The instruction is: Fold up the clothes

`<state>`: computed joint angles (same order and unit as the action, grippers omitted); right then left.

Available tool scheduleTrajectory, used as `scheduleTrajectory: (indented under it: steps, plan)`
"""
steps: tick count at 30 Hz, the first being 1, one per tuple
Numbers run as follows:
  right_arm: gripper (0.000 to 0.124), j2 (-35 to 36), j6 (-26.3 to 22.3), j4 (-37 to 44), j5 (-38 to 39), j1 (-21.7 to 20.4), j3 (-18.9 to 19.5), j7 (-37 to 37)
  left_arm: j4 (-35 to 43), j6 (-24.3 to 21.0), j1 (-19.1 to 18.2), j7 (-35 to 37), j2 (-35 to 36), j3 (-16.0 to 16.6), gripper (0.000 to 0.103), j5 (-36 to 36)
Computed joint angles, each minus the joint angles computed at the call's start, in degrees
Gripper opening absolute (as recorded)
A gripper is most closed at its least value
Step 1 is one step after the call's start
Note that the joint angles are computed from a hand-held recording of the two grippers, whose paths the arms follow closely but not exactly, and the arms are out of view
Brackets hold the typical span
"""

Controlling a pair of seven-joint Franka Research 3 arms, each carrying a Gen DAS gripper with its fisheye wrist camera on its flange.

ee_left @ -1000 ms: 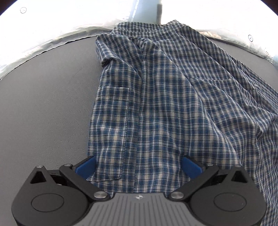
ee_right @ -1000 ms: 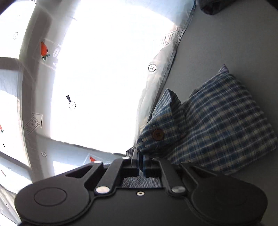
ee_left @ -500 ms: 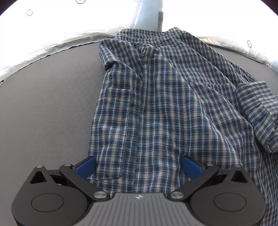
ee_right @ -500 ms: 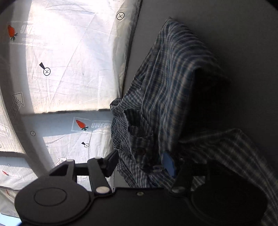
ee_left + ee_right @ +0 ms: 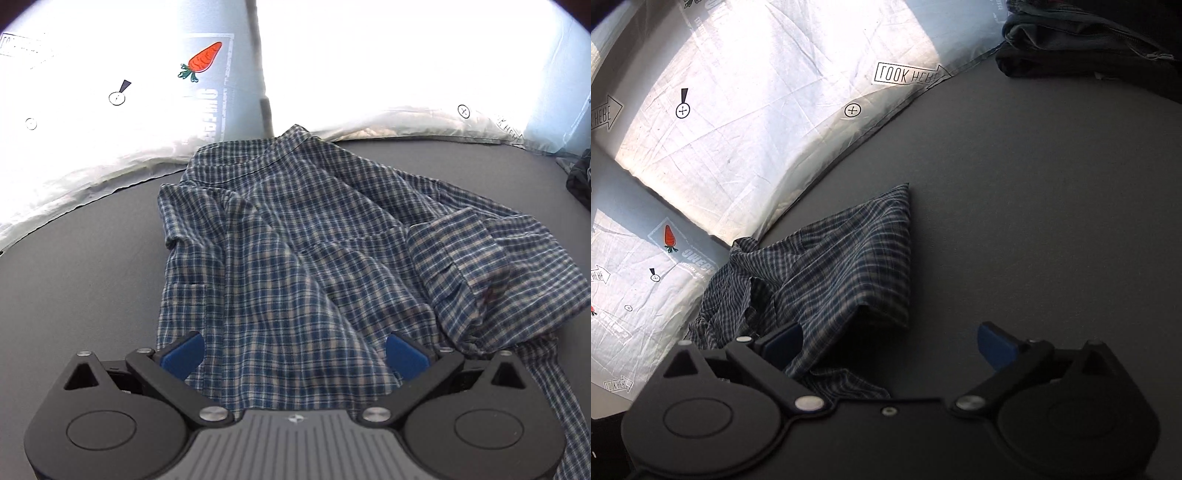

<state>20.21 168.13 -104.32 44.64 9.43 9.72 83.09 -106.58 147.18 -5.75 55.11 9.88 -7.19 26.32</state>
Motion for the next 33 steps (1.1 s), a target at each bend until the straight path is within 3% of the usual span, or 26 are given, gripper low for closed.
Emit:
scheduleTrajectory:
  steps: [7,10,14,16,18,20,23,28,33]
  plan:
    - [0.102,-1.89,-0.4,-3.79,-1.26,-0.49,0.34,-5.31,7.33,2.88,0.77,17.96,7.17,-4.09,0.103,-10.7]
    - [0.102,-2.07,-0.5,-4.2,-2.71,0.64,-0.76,-4.78,11.93,1.51,-2.35,19.97,11.37,-2.49,0.103,-6.5]
    - [0.103,-2.51,-0.47,-4.68,-2.24,0.67,-0.72,-5.23,16.61,1.45,-3.65,21.88,15.81,-1.91,0.099,-5.91]
    - [0.103,-2.73,-0.53,-4.87,-2.03,0.83,-0.84,-4.84,17.89,1.84,-3.63,22.61,17.08,-1.92,0.089,-6.55]
    - [0.103,-2.76,-0.66,-4.85,-1.85,0.93,-0.99,-4.34,18.21,2.54,-3.37,23.2,17.54,-2.0,0.065,-7.36]
    - [0.103,-2.85,-1.27,-4.72,-2.14,1.14,-1.38,-3.25,18.57,3.22,-3.08,23.81,18.02,-2.12,0.05,-8.17]
    - [0.103,-3.05,-2.43,-4.47,-2.06,1.13,-1.64,-1.79,16.95,5.65,-3.71,20.64,16.47,-0.39,0.015,-7.19]
    - [0.103,-3.0,-7.29,-2.49,5.5,-1.13,-0.18,-0.45,13.12,10.86,-3.93,12.89,12.24,2.57,0.012,-3.36]
    - [0.103,-3.13,-12.49,-0.42,27.67,-4.71,2.62,-6.98,9.83,14.87,-4.53,2.13,7.88,6.56,0.011,5.37]
